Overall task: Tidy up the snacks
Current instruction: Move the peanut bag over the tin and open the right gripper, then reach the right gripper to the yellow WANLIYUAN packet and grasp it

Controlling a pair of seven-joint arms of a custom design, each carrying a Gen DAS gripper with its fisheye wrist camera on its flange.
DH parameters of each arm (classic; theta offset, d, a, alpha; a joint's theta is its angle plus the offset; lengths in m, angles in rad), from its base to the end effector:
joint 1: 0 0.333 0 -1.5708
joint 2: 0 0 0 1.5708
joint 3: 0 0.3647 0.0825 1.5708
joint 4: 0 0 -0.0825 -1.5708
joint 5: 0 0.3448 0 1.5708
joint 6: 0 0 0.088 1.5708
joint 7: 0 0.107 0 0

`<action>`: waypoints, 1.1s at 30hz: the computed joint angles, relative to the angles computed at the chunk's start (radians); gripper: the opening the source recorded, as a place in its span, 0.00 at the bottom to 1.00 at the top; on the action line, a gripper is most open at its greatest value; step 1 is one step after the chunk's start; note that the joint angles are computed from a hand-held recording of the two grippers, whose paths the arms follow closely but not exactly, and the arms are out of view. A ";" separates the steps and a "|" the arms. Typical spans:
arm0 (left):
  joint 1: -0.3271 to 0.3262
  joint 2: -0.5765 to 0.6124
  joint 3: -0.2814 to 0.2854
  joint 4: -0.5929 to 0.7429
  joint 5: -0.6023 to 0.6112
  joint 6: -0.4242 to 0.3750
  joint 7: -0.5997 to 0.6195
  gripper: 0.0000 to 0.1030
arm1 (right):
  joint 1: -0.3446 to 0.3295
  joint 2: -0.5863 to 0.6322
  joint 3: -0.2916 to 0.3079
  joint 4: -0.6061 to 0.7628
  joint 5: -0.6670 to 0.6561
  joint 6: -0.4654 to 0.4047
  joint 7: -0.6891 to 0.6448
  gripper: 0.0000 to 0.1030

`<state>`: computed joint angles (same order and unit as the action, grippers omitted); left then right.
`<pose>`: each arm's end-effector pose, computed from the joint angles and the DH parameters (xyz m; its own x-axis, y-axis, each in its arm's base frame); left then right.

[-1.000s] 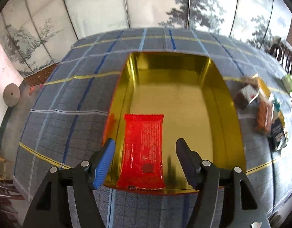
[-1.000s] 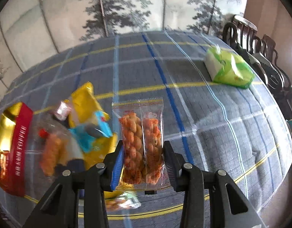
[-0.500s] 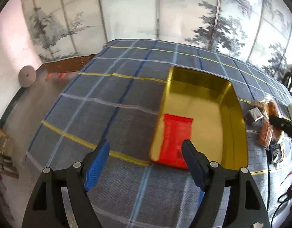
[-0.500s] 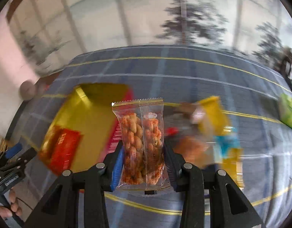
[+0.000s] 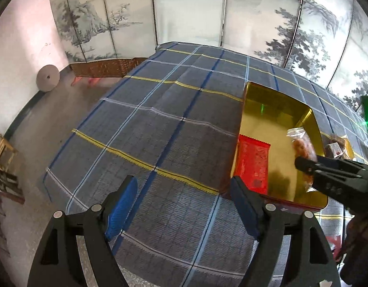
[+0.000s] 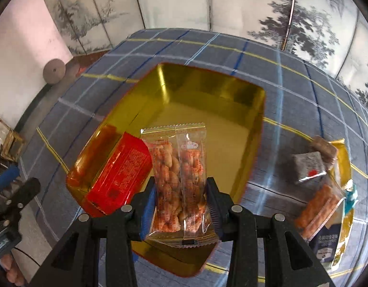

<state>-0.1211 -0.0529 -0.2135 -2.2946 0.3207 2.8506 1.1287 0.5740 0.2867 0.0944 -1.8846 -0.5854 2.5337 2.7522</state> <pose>0.4816 -0.1873 0.5114 -0.1719 -0.9851 -0.0061 -0.7958 0.1425 -0.5885 0.4961 0.3921 0.4632 -0.0785 -0.9944 -0.0710 -0.8609 0.1035 -0.4981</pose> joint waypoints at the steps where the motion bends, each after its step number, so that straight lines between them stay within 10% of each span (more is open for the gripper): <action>1: 0.001 -0.003 0.001 -0.003 -0.002 -0.001 0.000 0.74 | 0.000 0.015 0.003 0.016 0.007 -0.009 -0.014 0.39; 22: -0.022 0.000 -0.009 -0.005 -0.067 -0.029 0.046 0.75 | 0.017 0.060 0.000 0.047 0.055 -0.004 -0.118 0.54; 33: -0.050 -0.001 -0.024 0.003 -0.088 -0.022 0.062 0.75 | -0.016 -0.172 -0.023 -0.204 -0.127 0.102 0.096 0.56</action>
<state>-0.1716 -0.0543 -0.2376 -2.2911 0.2328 2.8286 1.1907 0.5576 0.1142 0.0717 -2.0884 -0.7122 2.6352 2.8484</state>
